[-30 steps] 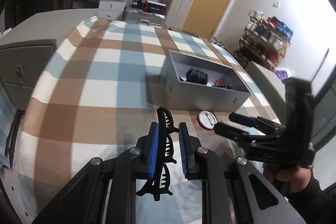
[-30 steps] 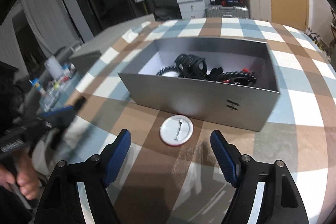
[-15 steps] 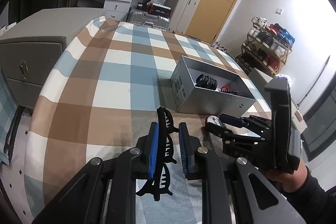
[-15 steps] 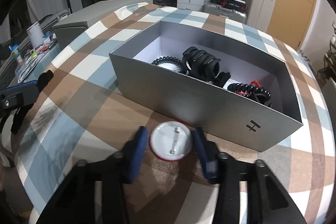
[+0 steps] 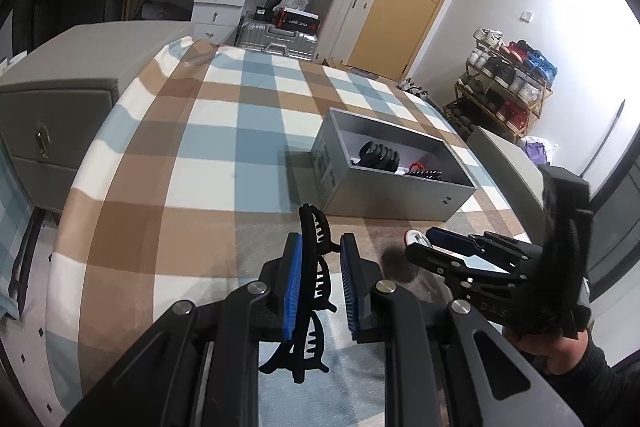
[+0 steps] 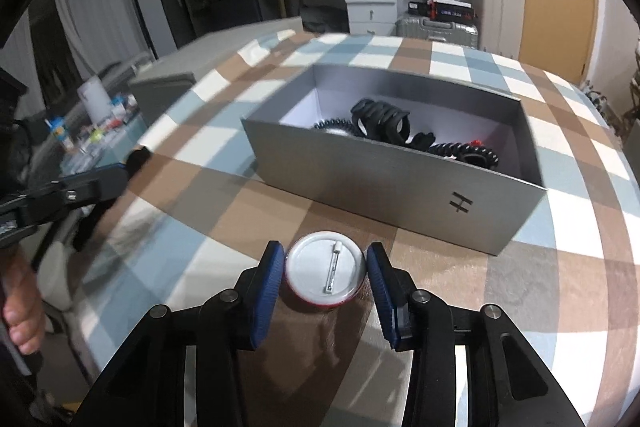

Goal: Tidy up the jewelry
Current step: 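Carry the clip and badge over the grey box with both tools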

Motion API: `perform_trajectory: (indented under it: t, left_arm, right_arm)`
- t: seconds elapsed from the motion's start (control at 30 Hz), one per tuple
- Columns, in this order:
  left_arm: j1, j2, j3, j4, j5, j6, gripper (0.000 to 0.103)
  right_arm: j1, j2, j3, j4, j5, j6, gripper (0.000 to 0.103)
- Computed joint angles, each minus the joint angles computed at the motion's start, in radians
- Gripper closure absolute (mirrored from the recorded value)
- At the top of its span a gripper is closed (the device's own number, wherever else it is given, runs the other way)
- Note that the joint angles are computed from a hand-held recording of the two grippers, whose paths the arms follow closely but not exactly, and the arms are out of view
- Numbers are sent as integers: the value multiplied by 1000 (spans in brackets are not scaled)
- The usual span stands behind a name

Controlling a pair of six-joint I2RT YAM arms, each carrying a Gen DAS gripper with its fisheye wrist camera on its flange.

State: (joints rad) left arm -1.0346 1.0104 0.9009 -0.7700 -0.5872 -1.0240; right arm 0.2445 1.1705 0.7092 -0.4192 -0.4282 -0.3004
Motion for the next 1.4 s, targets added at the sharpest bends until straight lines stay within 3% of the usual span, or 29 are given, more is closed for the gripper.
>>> perform_trajectory:
  t: [0.3, 0.57, 0.9, 1.4]
  left_arm:
    - [34, 102, 113, 46, 14, 116, 89]
    - [112, 211, 213, 107, 66, 240, 89]
    - [184, 343, 333, 160, 124, 353, 89]
    - [279, 476, 424, 194, 259, 416, 89]
  right_arm:
    - [-180, -46, 78, -118, -217, -36, 61]
    - [-268, 2, 190, -152, -321, -48, 61]
    - [-279, 69, 288, -90, -337, -14, 61]
    - [-249, 205, 374, 4, -352, 44, 61]
